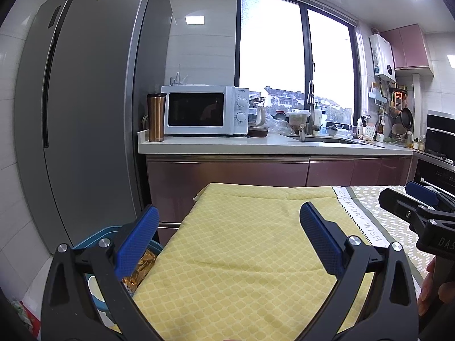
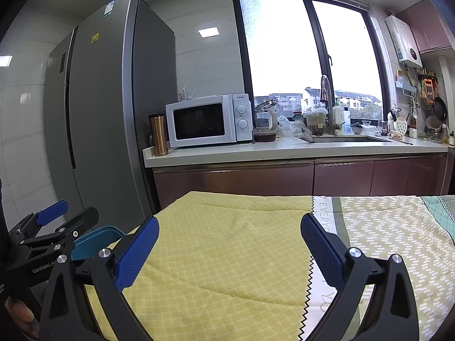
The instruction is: Collect trash
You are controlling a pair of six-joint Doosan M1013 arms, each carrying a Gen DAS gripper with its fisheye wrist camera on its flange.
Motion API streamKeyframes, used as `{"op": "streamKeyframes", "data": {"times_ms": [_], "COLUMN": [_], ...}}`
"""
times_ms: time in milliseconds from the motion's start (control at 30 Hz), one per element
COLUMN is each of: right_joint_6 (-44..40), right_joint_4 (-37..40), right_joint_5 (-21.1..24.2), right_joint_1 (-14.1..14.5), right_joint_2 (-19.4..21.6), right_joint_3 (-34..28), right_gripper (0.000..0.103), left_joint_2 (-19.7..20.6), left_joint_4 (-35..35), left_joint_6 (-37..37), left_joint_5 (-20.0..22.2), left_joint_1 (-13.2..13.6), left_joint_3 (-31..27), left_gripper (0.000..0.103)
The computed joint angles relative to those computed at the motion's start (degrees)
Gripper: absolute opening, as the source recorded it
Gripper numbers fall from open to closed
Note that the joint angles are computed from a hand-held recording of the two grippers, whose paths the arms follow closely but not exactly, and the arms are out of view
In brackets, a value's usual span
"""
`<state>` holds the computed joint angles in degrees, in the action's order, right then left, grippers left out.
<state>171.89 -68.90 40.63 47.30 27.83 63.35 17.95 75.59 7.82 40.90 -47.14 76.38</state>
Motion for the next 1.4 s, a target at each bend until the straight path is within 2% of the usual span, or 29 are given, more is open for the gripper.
{"op": "streamKeyframes", "data": {"times_ms": [1400], "right_joint_6": [0.70], "right_joint_4": [-0.34], "right_joint_5": [0.44], "right_joint_1": [-0.06], "right_joint_2": [-0.30], "right_joint_3": [0.46], "right_gripper": [0.096], "left_joint_2": [0.27], "left_joint_4": [-0.47], "left_joint_6": [1.46], "left_joint_5": [-0.67], "left_joint_1": [0.76], "left_joint_3": [-0.80], "left_gripper": [0.097]}}
